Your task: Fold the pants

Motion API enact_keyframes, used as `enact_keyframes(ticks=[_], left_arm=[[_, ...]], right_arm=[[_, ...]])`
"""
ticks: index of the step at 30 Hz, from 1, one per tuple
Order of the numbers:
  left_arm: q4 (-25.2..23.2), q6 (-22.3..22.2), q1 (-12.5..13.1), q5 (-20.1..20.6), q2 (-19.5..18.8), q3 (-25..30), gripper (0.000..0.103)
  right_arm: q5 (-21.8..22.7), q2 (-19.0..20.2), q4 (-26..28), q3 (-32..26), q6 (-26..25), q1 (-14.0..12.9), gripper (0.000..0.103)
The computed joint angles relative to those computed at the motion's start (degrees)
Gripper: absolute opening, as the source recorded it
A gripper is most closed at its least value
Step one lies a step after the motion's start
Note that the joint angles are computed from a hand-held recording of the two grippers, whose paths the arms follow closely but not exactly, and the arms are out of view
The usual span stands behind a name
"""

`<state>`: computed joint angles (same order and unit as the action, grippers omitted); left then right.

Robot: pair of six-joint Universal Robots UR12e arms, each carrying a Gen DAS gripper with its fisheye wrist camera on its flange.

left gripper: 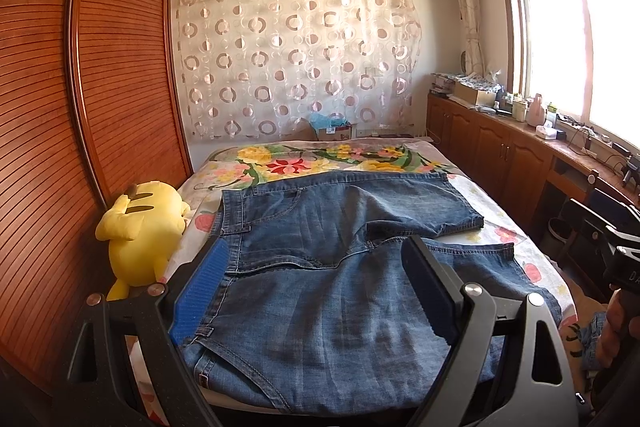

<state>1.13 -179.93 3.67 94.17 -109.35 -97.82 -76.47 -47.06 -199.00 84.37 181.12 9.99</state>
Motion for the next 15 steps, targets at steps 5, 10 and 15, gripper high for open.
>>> enact_keyframes(ticks=[5, 10, 15], left_arm=[[-0.4, 0.0, 0.0, 0.0, 0.4, 0.1, 0.089], [-0.3, -0.1, -0.1, 0.1, 0.3, 0.1, 0.089], [-0.3, -0.1, -0.1, 0.1, 0.3, 0.1, 0.089]], right_arm=[[0.0, 0.0, 0.0, 0.0, 0.0, 0.0, 0.103], [0.0, 0.0, -0.1, 0.0, 0.0, 0.0, 0.103], [0.0, 0.0, 0.0, 0.0, 0.1, 0.0, 0.103]])
